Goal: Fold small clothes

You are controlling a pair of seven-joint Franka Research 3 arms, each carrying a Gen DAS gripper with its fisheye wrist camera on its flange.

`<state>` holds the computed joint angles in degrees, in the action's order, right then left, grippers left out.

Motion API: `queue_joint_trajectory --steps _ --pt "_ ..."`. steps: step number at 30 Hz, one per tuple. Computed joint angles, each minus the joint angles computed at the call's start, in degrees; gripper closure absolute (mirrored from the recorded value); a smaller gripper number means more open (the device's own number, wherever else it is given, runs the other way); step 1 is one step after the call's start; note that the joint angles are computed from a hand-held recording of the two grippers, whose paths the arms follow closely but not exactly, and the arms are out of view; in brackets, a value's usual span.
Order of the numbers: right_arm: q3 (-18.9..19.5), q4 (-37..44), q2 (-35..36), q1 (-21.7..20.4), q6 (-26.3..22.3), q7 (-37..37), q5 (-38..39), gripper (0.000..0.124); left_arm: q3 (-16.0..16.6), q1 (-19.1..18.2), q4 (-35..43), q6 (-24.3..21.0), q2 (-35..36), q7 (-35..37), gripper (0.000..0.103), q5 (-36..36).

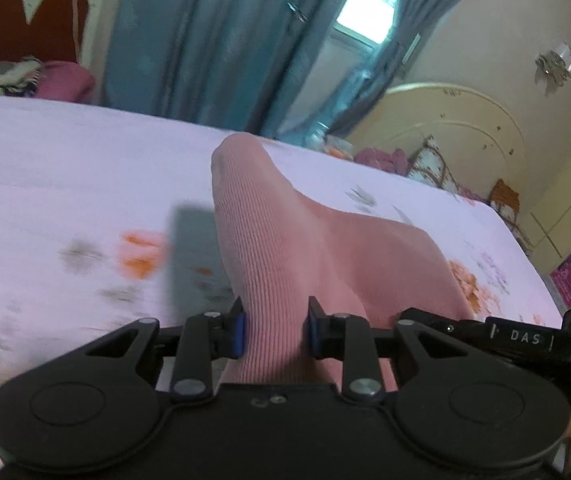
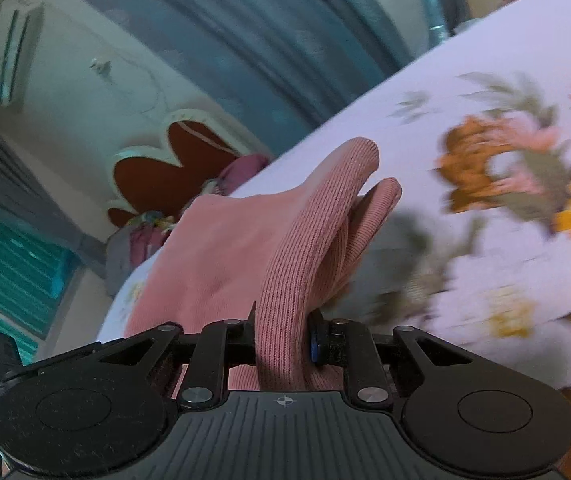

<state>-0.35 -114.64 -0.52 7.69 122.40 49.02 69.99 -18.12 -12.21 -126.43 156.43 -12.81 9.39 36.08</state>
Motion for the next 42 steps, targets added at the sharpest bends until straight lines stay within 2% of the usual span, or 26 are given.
queue_joint_trajectory --steps 5,8,12,15,21,23,28,29,30,31,32,36,38,39,40,42 --pt "4.13 -1.62 -2.03 5.52 6.42 2.08 3.11 0.104 3.6 1.26 -13.24 3.15 -12.66 3.19 0.076 -2.82" --pt "6.6 -1.54 -1.99 9.87 11.89 4.55 4.8 0.104 8.06 0.84 -20.47 4.13 -20.21 9.99 0.076 -6.9" --pt "9.71 1.42 1.48 15.37 18.59 7.68 6.15 0.104 14.34 1.18 -27.51 3.76 -27.89 19.69 0.076 -10.0" --pt "11.47 4.94 5.44 18.2 21.8 9.8 6.26 0.104 16.91 3.21 -30.28 4.02 -30.36 24.59 0.076 -11.3" --pt "14.25 12.69 14.1 21.33 26.53 13.24 1.03 0.104 19.59 8.97 -35.34 7.12 -32.61 32.82 0.076 -11.98" --pt "14.79 13.1 15.2 21.52 28.05 14.66 -0.82 0.104 21.27 8.99 -36.89 7.53 -32.72 35.77 0.075 -13.46" --pt "15.18 11.87 15.31 20.72 29.82 17.27 -5.03 0.104 19.55 12.65 -39.67 10.99 -31.87 38.87 0.061 -15.1" --pt "15.24 11.3 14.98 20.61 30.59 17.61 -5.3 0.104 18.55 13.8 -39.84 11.5 -31.78 39.35 0.053 -15.09" --pt "15.23 10.71 14.66 20.4 31.08 17.84 -5.51 0.103 16.3 15.47 -40.02 11.19 -32.36 39.11 0.038 -14.85" --pt "15.15 9.87 14.01 20.51 31.69 18.43 -6.54 0.103 13.59 17.64 -39.88 10.39 -32.86 38.65 0.032 -14.42" --pt "14.96 9.3 13.57 20.86 32.76 19.2 -8.2 0.103 12.22 18.91 -40.12 9.91 -33.72 38.52 0.029 -14.21" --pt "15.31 7.49 11.59 22.13 39.41 19.78 -11.21 0.103 6.69 24.83 -41.71 11.64 -39.19 35.31 0.033 -11.9" --pt "15.79 7.24 11.24 23.01 43.5 18.75 -13.2 0.103 6.38 25.87 -41.03 14.02 -38.55 35.95 0.036 -10.62" --pt "16.01 8.2 11.9 23.44 44.63 18.53 -14.55 0.103 7.38 25.1 -40.15 14.87 -37.1 36.98 0.039 -10.61" --pt "16.04 9.41 12.87 23.98 45.05 19.32 -16.59 0.103 8.32 24.35 -39.04 15.82 -35.06 37.98 0.042 -10.8" --pt "15.79 11.49 14.77 25.14 45.47 21.91 -21.34 0.103 7.74 25.03 -36.91 17.28 -31.26 38.86 0.048 -10.69"
